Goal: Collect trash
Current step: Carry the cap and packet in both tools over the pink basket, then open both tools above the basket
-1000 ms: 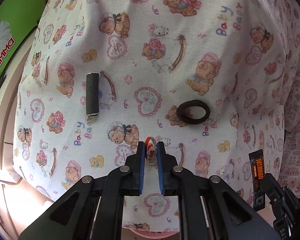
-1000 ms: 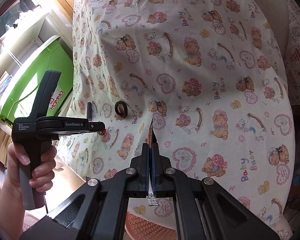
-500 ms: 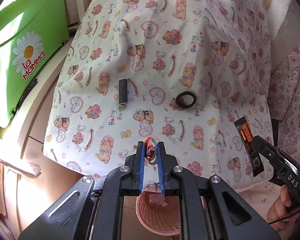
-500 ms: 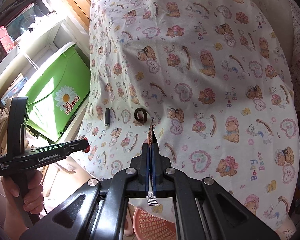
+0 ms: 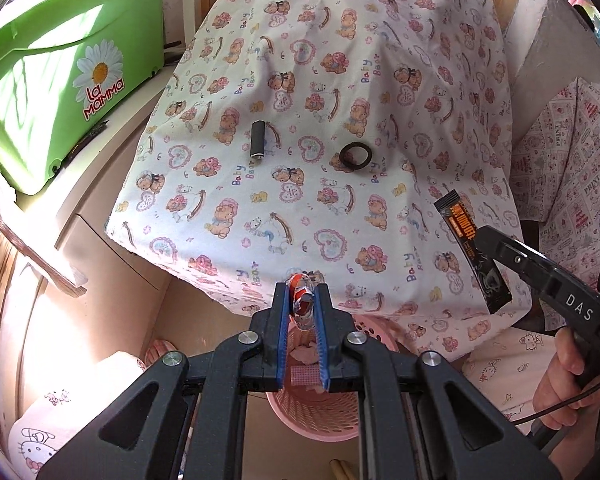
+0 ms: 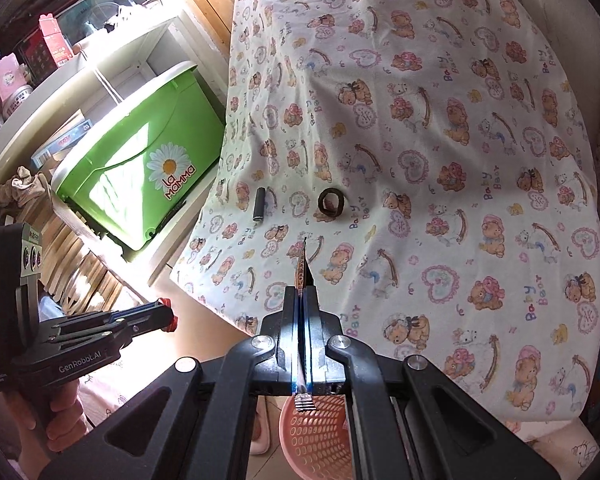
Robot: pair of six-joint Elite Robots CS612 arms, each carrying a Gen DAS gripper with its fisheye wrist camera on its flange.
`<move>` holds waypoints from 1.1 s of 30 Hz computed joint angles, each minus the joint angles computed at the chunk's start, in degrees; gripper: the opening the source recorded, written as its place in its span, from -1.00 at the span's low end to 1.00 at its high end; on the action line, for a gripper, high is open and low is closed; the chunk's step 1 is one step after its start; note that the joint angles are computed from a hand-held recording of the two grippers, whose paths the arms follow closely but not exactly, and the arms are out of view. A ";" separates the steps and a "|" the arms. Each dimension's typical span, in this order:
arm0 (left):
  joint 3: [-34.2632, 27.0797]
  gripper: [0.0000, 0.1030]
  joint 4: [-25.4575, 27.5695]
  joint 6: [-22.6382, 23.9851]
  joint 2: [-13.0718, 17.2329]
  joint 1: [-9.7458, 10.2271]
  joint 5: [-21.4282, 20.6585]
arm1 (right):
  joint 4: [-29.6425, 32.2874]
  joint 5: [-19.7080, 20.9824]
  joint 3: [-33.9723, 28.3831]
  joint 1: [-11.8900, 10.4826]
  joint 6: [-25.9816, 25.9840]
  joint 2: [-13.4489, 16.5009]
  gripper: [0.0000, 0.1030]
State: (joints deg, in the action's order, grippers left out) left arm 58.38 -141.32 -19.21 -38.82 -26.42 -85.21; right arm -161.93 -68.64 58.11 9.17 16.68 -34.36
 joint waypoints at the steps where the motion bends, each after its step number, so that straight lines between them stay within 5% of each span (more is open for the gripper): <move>1: 0.85 -0.78 -0.53 -0.13 -0.30 -0.14 0.21 | -0.40 0.22 0.50 0.09 -0.32 -0.30 -0.95; 15: 1.99 -0.77 0.35 -2.86 1.72 0.60 -6.15 | 2.25 3.92 7.83 1.22 -3.39 -3.45 -0.95; 33: -3.94 -0.75 12.06 -6.39 7.06 1.79 -13.68 | 19.52 -2.73 1.98 3.64 -9.98 0.15 -0.95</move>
State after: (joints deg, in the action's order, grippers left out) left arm 54.45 -129.25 -25.61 -31.76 -24.63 -98.89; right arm -142.41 -71.36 60.09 12.81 6.70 -34.21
